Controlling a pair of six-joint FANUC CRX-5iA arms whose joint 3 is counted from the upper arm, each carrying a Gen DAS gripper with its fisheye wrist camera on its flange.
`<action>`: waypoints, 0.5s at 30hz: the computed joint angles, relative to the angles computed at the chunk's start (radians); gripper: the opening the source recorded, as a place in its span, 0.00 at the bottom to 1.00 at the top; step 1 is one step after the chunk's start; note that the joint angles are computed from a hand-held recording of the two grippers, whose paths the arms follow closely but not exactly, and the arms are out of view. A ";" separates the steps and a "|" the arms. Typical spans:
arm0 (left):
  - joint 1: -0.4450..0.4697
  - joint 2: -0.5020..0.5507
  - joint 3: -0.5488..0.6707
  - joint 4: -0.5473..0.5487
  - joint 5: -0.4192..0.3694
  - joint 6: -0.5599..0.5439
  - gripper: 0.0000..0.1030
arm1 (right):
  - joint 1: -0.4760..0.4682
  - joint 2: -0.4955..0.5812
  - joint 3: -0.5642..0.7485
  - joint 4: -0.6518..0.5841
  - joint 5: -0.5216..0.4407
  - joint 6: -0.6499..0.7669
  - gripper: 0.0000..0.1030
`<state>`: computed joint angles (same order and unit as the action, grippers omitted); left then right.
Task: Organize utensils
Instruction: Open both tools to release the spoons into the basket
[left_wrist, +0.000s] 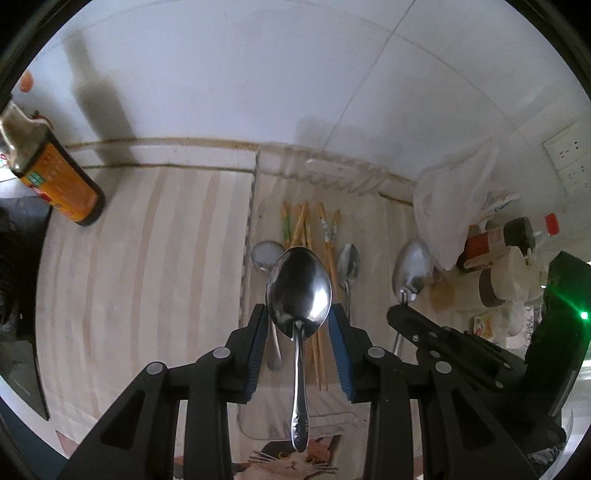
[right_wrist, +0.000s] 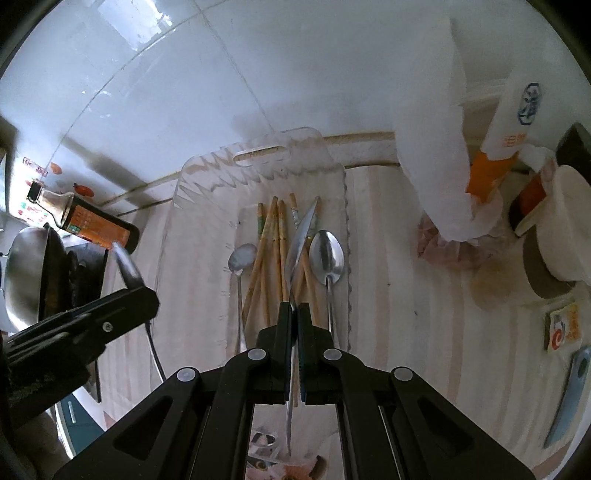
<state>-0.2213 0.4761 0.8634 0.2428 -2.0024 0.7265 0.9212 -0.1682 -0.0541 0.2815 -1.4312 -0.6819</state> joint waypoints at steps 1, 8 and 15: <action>-0.002 0.010 0.014 -0.004 -0.011 0.008 0.30 | -0.006 -0.004 -0.006 -0.005 0.014 0.005 0.03; 0.010 0.042 0.081 0.000 -0.023 0.047 0.33 | -0.019 -0.014 -0.005 -0.034 0.030 0.022 0.06; 0.031 -0.006 0.041 -0.017 0.072 0.004 0.58 | 0.019 0.007 0.057 -0.015 -0.077 -0.011 0.21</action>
<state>-0.1905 0.4704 0.9044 0.2254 -1.9308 0.7307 0.9402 -0.1616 0.0028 0.2660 -1.5082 -0.6929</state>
